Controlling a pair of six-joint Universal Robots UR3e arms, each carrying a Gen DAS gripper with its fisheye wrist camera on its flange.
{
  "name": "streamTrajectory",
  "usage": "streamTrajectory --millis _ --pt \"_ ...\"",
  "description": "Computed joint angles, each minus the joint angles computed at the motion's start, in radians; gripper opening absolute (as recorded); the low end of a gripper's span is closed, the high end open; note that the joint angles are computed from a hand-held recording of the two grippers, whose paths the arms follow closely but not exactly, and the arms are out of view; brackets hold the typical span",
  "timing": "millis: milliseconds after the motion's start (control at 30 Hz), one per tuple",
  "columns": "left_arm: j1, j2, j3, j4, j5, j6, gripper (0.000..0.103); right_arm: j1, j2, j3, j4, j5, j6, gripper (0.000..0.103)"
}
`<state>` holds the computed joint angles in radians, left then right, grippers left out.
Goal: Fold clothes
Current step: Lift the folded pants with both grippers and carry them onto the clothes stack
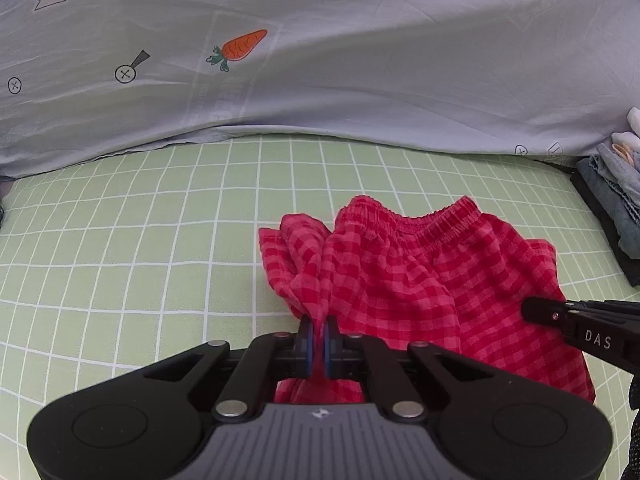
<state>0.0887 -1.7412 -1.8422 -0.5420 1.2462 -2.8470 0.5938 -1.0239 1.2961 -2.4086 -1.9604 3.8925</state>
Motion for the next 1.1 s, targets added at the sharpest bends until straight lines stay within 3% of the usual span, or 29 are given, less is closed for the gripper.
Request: streamTrajectory --millis 267,400,533,633,767,867,1000,1100 --pt "-0.023 0.221 -0.091 -0.071 -0.060 0.074 0.005 0.127 -0.087 -0.060 0.176 -0.151 0.072 0.004" --pt "-0.071 0.284 -0.120 -0.102 -0.067 0.099 0.005 0.182 -0.142 -0.044 0.285 -0.206 0.167 0.004" --pt "-0.187 0.300 -0.155 0.000 -0.015 0.073 0.005 0.211 -0.251 0.086 0.276 -0.251 0.221 0.004" --pt "-0.330 0.266 -0.115 0.050 0.083 -0.027 0.005 0.193 -0.374 0.226 0.218 -0.263 0.180 0.004" --pt "-0.575 0.128 0.018 0.116 0.275 -0.207 0.005 0.098 -0.596 0.458 0.075 -0.226 0.000 0.004" --pt "-0.753 -0.023 0.212 0.085 0.435 -0.362 0.006 -0.047 -0.798 0.592 0.031 -0.128 -0.187 0.004" --pt "-0.901 -0.231 0.567 -0.057 0.593 -0.489 0.006 -0.338 -1.086 0.710 0.065 0.078 -0.488 0.004" --pt "-0.960 -0.391 0.881 -0.172 0.633 -0.525 0.006 -0.652 -1.271 0.701 0.185 0.311 -0.709 0.004"
